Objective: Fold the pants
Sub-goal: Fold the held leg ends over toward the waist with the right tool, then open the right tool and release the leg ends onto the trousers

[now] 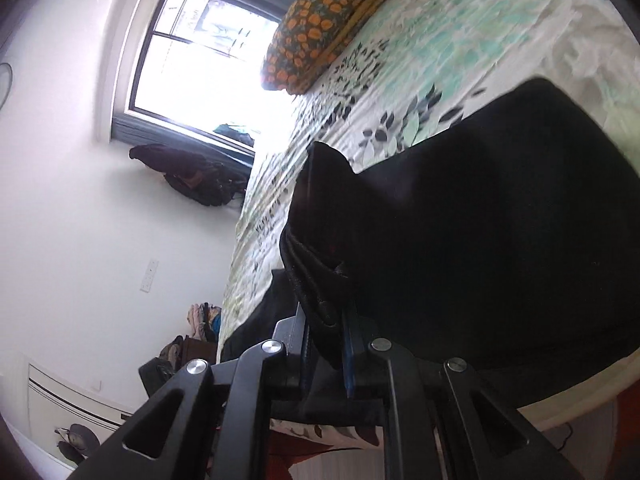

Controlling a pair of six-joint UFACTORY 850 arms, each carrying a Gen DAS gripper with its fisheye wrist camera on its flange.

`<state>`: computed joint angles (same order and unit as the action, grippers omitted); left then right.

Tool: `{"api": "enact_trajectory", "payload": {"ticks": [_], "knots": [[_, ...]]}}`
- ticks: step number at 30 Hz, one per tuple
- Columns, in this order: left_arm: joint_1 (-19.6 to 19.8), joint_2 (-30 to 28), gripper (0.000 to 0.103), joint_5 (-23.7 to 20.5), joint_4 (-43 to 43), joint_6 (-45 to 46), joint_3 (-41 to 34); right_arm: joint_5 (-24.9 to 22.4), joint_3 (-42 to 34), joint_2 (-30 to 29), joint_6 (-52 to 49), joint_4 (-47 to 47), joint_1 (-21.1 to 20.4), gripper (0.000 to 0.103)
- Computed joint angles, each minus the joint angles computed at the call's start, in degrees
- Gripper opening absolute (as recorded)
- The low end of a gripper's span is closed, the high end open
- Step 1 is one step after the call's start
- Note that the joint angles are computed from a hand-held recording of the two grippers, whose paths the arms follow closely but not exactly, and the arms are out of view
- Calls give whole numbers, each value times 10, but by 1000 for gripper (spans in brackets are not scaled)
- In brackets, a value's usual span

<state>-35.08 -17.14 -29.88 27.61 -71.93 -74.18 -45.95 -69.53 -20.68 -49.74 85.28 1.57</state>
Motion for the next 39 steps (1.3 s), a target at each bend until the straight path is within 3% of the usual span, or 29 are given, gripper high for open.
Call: {"api": "enact_trajectory", "payload": {"ticks": [3,6,7,8,10,13,16,20,23,26,27,28,29,32,36,39], "knots": [[9,18,96,10,3,-23,28,29,-5,-16,7,-63,55,14],[13,30,96,16,14,-35,41,83,-11,-9,21,-183,98,23],[15,25,96,20,21,-37,38,93,-9,-4,20,-206,103,36],[13,23,96,22,26,-38,35,86,-10,-1,22,-221,103,56],[5,10,96,24,36,-37,16,67,-2,16,24,-231,94,78],[-20,2,96,35,65,-24,-5,76,26,65,2,-244,76,79],[-42,-25,95,55,47,44,-51,132,84,130,-30,-243,63,79],[-55,-93,72,51,-100,230,-141,168,116,160,-47,-170,31,79],[-62,-145,49,9,-140,277,-206,187,115,158,-58,-151,19,79],[-62,-192,48,-47,-163,297,-262,184,108,152,-59,-140,13,79],[-61,-205,43,-68,-167,292,-276,181,110,152,-62,-133,11,79],[-60,-211,23,-77,-168,282,-278,181,114,157,-66,-125,11,79],[-56,-211,13,-75,-179,277,-276,181,113,157,-70,-119,9,79],[-55,-175,11,-40,-177,251,-233,200,110,159,-71,-111,7,79],[-64,-124,10,-38,-98,215,-185,265,124,178,-51,-113,2,79],[-62,-128,11,-53,-113,227,-177,300,110,165,58,-220,5,79]]}}
